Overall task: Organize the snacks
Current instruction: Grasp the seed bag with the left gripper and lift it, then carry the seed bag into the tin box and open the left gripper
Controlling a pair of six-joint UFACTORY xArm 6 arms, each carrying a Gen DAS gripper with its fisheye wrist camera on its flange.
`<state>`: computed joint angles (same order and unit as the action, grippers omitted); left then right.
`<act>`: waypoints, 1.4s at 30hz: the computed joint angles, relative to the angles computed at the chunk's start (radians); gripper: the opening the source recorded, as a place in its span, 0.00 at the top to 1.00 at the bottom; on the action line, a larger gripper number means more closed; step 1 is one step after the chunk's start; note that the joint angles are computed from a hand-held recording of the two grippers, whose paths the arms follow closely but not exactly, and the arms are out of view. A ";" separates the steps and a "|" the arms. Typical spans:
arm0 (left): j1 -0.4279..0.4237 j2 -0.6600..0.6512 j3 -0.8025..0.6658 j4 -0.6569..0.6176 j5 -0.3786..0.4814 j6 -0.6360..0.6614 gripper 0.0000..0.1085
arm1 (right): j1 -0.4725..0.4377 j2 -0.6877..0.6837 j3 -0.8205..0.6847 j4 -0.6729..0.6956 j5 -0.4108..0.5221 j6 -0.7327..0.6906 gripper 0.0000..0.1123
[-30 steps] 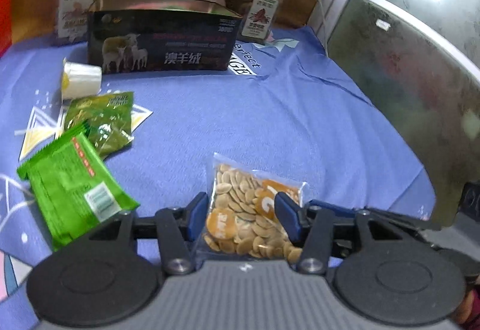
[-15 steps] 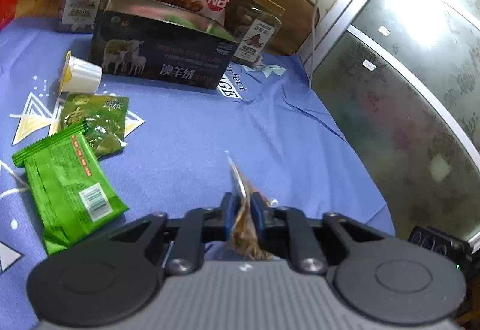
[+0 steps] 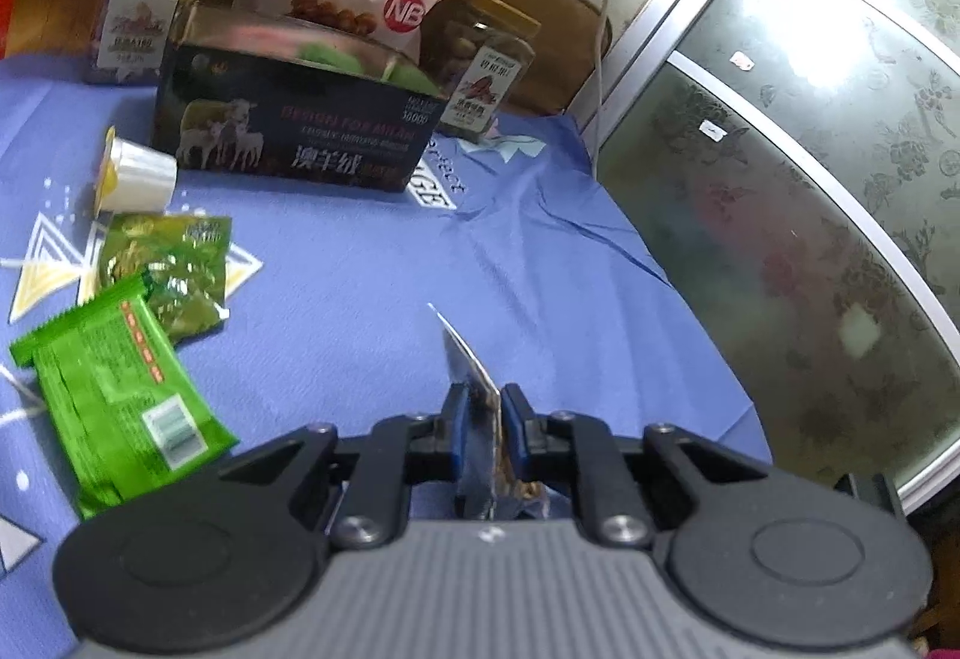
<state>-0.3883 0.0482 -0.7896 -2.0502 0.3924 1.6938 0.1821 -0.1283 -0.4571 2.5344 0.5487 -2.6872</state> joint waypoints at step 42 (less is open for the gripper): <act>0.239 0.282 -0.439 -0.103 -0.179 0.172 0.74 | 0.103 0.404 -0.609 -0.175 -0.067 0.173 0.54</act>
<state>-0.1489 0.3298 -1.2286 -2.1534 0.2131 1.8662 0.2849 0.2759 -1.0666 2.3591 0.4821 -2.5141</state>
